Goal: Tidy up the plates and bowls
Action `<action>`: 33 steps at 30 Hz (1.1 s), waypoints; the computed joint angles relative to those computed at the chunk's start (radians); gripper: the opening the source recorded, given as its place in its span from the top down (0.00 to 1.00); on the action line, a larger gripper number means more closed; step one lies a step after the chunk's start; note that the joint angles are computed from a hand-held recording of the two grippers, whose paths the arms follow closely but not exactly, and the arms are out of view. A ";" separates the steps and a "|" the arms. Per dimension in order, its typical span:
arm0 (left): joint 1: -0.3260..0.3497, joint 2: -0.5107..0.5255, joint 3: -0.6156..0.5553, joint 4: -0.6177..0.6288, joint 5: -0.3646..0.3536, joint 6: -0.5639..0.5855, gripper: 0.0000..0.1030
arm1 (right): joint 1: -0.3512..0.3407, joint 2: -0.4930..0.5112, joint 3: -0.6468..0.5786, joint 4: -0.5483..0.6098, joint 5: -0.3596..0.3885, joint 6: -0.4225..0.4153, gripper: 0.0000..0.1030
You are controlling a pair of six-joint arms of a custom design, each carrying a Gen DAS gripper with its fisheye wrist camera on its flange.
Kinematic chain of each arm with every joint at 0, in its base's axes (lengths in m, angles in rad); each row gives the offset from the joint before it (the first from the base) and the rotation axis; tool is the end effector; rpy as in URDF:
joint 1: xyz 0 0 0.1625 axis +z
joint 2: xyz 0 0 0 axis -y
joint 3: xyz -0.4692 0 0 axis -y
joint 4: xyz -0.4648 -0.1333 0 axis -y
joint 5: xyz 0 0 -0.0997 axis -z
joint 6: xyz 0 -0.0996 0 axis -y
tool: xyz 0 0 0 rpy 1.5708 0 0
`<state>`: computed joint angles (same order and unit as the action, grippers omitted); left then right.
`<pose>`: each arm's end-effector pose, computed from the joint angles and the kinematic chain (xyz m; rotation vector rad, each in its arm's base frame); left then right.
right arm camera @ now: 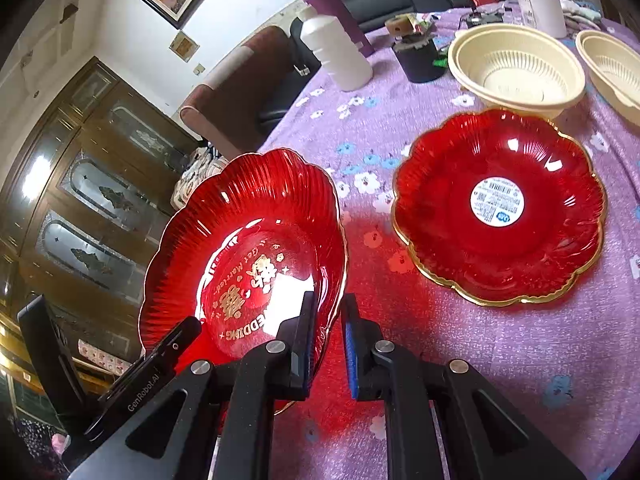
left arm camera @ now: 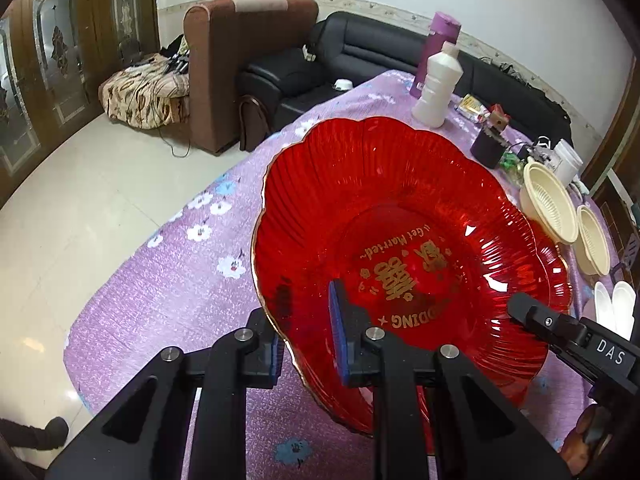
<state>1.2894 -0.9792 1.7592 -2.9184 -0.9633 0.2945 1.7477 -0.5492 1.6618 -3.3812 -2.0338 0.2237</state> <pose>-0.0173 -0.7446 0.2097 0.4801 2.4080 -0.7082 0.2176 -0.7123 -0.0137 -0.2876 -2.6290 1.0630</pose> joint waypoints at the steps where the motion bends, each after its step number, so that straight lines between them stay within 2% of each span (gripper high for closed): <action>1: 0.004 0.007 -0.006 0.010 0.006 -0.007 0.82 | -0.002 0.004 -0.005 0.011 0.000 0.003 0.89; 4: 0.011 0.021 -0.023 0.060 0.028 -0.038 0.82 | -0.010 0.011 -0.014 0.051 0.011 0.014 0.84; 6: 0.017 0.026 -0.042 0.132 0.044 -0.077 0.76 | -0.011 0.007 -0.012 0.072 0.018 0.019 0.80; 8: 0.019 0.023 -0.055 0.190 0.047 -0.112 0.61 | -0.009 -0.004 0.004 0.068 0.026 0.004 0.75; 9: 0.017 0.015 -0.050 0.181 0.039 -0.117 0.59 | -0.006 -0.014 0.018 0.055 0.020 -0.008 0.66; 10: 0.013 0.009 -0.041 0.149 0.033 -0.110 0.52 | -0.002 -0.029 0.041 0.025 0.011 -0.022 0.56; 11: 0.003 0.003 -0.030 0.103 0.036 -0.104 0.42 | 0.000 -0.041 0.061 -0.003 0.006 -0.027 0.51; 12: -0.007 -0.001 -0.023 0.070 0.033 -0.102 0.38 | 0.002 -0.058 0.089 -0.045 0.002 -0.031 0.47; 14: -0.027 -0.014 -0.015 0.026 -0.043 -0.096 0.19 | 0.001 -0.096 0.142 -0.117 -0.015 -0.032 0.39; 16: -0.056 -0.007 -0.028 0.047 -0.097 -0.067 0.17 | -0.006 -0.134 0.190 -0.185 -0.056 -0.014 0.30; 19: -0.096 0.031 -0.068 0.146 -0.177 -0.016 0.17 | -0.038 -0.183 0.246 -0.239 -0.060 0.051 0.29; 22: -0.122 0.091 -0.136 0.273 -0.203 -0.018 0.17 | -0.081 -0.217 0.277 -0.252 -0.015 0.103 0.29; 25: -0.136 0.166 -0.218 0.370 -0.200 -0.049 0.17 | -0.117 -0.225 0.286 -0.249 0.048 0.134 0.30; 30: -0.140 0.242 -0.292 0.460 -0.158 -0.070 0.17 | -0.145 -0.223 0.284 -0.252 0.096 0.153 0.30; 33: -0.132 0.272 -0.329 0.513 -0.151 -0.083 0.17 | -0.161 -0.227 0.276 -0.235 0.119 0.153 0.35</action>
<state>1.1570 -0.7069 1.4300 -2.4055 -1.1138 0.2114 1.5865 -0.7766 1.9381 -3.6161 -1.9152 0.3766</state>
